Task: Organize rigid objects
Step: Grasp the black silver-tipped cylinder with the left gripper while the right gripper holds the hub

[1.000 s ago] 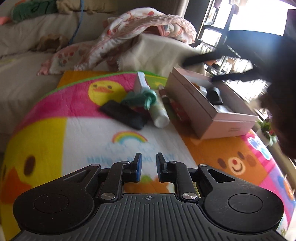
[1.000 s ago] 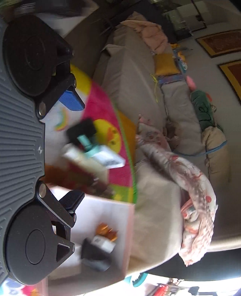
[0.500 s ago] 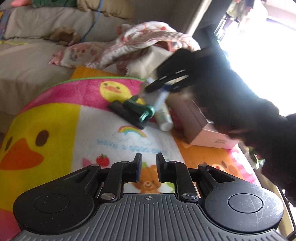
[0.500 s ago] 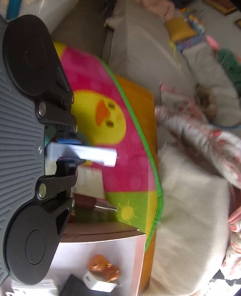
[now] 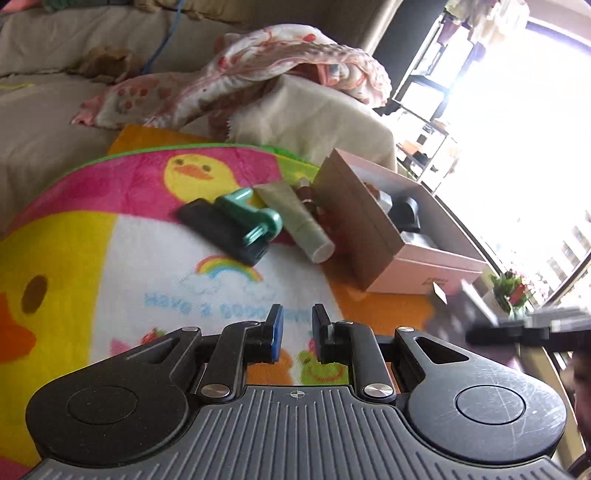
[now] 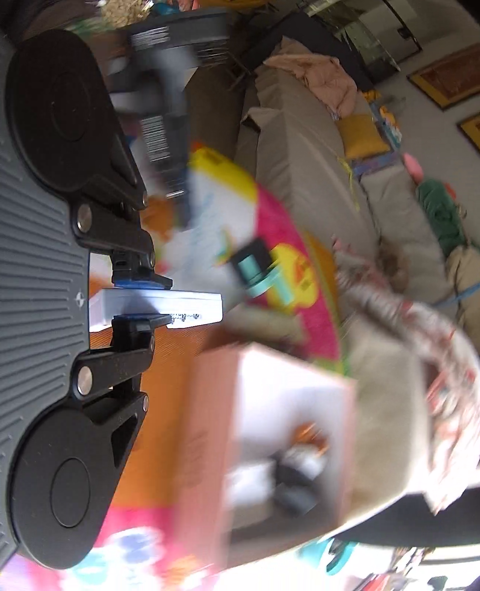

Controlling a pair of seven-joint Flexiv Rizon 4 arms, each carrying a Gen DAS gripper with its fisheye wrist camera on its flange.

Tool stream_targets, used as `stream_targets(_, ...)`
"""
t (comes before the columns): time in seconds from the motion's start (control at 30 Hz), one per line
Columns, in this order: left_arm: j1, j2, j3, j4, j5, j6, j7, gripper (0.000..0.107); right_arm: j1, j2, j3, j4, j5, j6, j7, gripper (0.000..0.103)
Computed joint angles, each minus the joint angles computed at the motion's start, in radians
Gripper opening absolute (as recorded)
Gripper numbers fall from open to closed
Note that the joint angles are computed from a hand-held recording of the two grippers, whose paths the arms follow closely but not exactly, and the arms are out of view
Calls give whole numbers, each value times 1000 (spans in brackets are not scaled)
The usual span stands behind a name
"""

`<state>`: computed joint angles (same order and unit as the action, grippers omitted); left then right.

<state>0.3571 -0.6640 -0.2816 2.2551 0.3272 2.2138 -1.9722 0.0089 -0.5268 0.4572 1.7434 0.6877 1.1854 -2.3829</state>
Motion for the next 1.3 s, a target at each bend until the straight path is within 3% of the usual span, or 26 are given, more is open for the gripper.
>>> stream_targets(0.13, -9, 4, -22, -42, -13, -61, 15, 18, -61, -3, -11, 34, 53, -44, -8, 12)
stream_targets(0.23, -35, 10, -22, -74, -44, -100, 41, 18, -53, -8, -34, 78, 68, 64, -35, 20)
stream_targets(0.3, -57, 11, -16, -96, -74, -116, 58, 18, -38, -20, -34, 112, 68, 215, -62, 42)
stream_targets(0.37, -74, 3, -12, -126, -104, -126, 69, 19, -40, -43, -6, 137, 73, 382, -104, 77)
stream_targets(0.43, -88, -6, -9, -159, -138, -145, 76, 18, -116, -93, 99, 132, 93, 523, -183, 79)
stream_targets(0.57, -133, -25, 25, -228, -208, -170, 107, 19, -260, -167, 268, 137, 45, 610, -230, 83)
stream_targets(0.63, -137, -32, 28, -269, -228, -206, 133, 18, -293, -220, 322, 139, 3, 671, -247, 83)
stream_targets(0.77, 13, -96, -158, -389, -173, -344, 231, 18, -269, -280, 325, 145, -52, 771, -231, 84)
stream_targets(0.83, 33, -130, -205, -458, -181, -430, 307, 19, -317, -340, 384, 156, -107, 827, -218, 86)
stream_targets(0.9, -29, -144, -150, -536, -223, -516, 355, 19, -333, -362, 403, 166, -142, 854, -195, 88)
stream_targets(0.97, -156, -151, -6, -623, -279, -614, 361, 19, -342, -364, 404, 173, -165, 848, -165, 89)
stream_targets(1.07, -262, -188, 118, -725, -327, -736, 373, 19, -343, -361, 391, 176, -186, 833, -113, 91)
stream_targets(1.1, -293, -200, 156, -752, -338, -764, 371, 26, -342, -360, 387, 179, -195, 830, -98, 91)
stream_targets(1.2, -345, -224, 224, -791, -372, -802, 374, 23, -341, -361, 379, 189, -227, 836, -60, 92)
stream_targets(1.3, -360, -235, 240, -798, -406, -788, 401, 23, -340, -359, 368, 196, -258, 826, -17, 93)
